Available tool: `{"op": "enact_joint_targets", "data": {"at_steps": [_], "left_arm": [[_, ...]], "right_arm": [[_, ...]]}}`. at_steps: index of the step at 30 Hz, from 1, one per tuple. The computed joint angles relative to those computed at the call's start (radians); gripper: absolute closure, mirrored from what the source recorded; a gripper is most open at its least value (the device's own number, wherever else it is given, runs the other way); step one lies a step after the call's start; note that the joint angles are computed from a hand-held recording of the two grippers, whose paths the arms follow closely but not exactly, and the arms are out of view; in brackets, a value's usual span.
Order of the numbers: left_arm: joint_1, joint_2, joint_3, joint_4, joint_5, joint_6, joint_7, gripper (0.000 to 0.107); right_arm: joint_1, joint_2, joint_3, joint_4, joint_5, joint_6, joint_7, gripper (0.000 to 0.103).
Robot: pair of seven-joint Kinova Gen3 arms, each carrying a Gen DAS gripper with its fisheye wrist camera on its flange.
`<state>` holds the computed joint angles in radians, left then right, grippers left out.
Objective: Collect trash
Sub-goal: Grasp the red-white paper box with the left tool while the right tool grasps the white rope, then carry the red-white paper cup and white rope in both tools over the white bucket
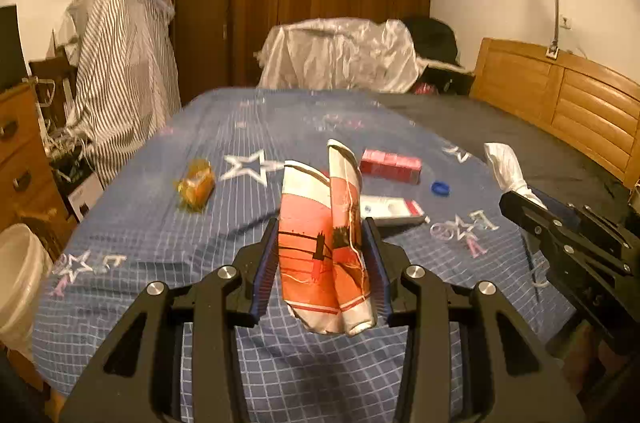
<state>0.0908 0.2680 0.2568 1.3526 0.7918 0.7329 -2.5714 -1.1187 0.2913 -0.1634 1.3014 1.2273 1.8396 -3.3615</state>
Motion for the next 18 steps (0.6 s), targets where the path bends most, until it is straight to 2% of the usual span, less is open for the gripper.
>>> {"op": "enact_joint_targets", "data": {"at_steps": [6,18], "left_arm": [[-0.018,-0.059,0.01,0.071,0.115,-0.065,-0.115,0.068],[0.002,-0.065,-0.016,0.065,0.133,-0.052,-0.114,0.068]], "right_arm": [[-0.064,0.026,0.013,-0.058,0.063,0.095,0.039,0.075],[-0.108,0.035,0.032,-0.094,0.069,0.13,0.06,0.075]]}}
